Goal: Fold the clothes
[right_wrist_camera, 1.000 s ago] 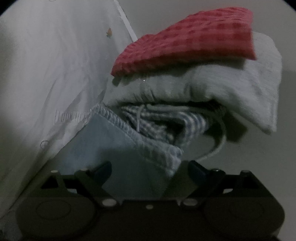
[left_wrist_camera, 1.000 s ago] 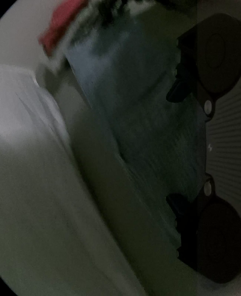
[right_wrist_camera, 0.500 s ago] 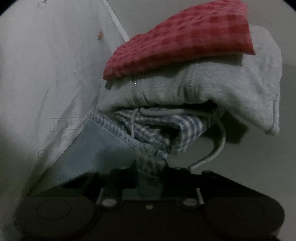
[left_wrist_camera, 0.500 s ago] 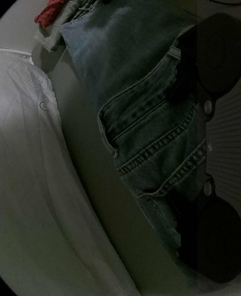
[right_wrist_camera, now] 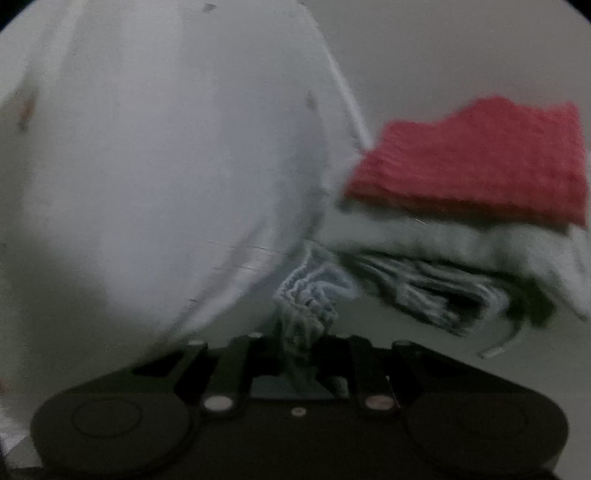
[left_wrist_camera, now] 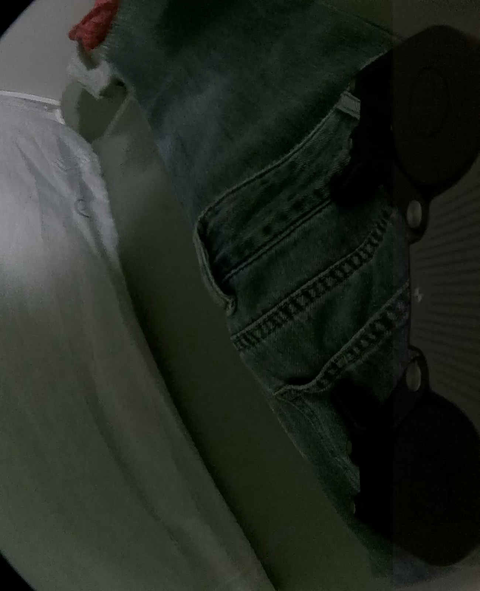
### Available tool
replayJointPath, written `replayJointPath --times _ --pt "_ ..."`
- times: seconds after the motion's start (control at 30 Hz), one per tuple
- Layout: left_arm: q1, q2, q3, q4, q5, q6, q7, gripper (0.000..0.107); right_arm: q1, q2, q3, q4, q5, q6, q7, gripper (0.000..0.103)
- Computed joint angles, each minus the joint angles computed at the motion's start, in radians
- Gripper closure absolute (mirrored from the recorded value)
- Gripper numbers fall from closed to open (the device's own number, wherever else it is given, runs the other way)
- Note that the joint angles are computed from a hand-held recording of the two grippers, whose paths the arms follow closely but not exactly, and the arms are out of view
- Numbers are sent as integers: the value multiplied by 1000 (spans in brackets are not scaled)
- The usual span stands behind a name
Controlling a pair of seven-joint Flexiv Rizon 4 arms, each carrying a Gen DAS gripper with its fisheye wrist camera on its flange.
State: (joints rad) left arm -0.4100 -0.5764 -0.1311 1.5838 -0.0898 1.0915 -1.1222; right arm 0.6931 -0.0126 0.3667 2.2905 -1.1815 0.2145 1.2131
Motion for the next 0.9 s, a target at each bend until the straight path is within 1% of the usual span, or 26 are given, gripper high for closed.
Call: replayJointPath --times 0.03,0.07,0.13,0.17,0.27,0.33,0.37,0.4,0.47,0.5,0.53,0.57,0.6,0.63,0.67,0.7,0.73,0.77,0.83,0.87,0.9 --pt "-1 -5 3 -29 -4 -52 -4 4 -1 -9 -8 -25 -25 0 -32 89" --pt "13 -5 -10 -43 -32 -86 -5 4 -2 -18 -16 -50 -49 -1 -63 89" --pt "71 6 -63 -33 -138 -114 7 4 11 -46 -22 -113 -93 -11 -129 90" --pt "105 24 -89 -7 -201 -106 17 4 21 -73 -29 -155 -131 -10 -164 90" --pt "237 124 -179 145 -466 1 94 4 58 -152 -60 -284 -239 12 -278 90" --pt "306 185 -224 211 -671 38 159 4 85 -205 -87 -375 -307 43 -359 90" --pt "331 217 -230 240 -759 57 194 4 100 -236 -101 -418 -345 73 -391 90" --pt "345 254 -219 277 -818 88 231 4 119 -280 -118 -479 -395 123 -436 90" --pt "363 322 -179 348 -913 143 293 4 150 -361 -150 -584 -458 257 -536 90" --pt "364 347 -149 378 -928 163 298 4 166 -405 -160 -636 -456 317 -601 90" --pt "357 361 -107 410 -894 176 265 4 188 -469 -165 -704 -420 370 -697 89" --pt "351 373 -64 439 -855 187 229 4 205 -529 -164 -764 -360 411 -790 84" --pt "344 383 -19 466 -811 198 191 4 212 -586 -156 -815 -285 452 -881 72" --pt "341 392 23 491 -762 209 150 4 219 -645 -143 -870 -203 481 -982 64" --pt "343 399 55 512 -718 208 108 4 224 -690 -124 -912 -125 497 -1077 59" --pt "347 404 73 530 -688 190 68 4 229 -734 -104 -957 -48 502 -1173 59" --pt "354 413 77 551 -694 174 58 4 237 -751 -96 -978 -7 503 -1219 59" --pt "362 425 64 573 -746 158 89 4 245 -752 -102 -983 7 512 -1231 57" --pt "360 438 50 598 -832 117 143 4 270 -730 -135 -972 3 521 -1207 49" --pt "352 439 45 602 -864 97 169 4 281 -714 -153 -961 5 510 -1195 43" --pt "341 438 39 604 -889 79 194 4 283 -689 -171 -925 5 509 -1168 40"
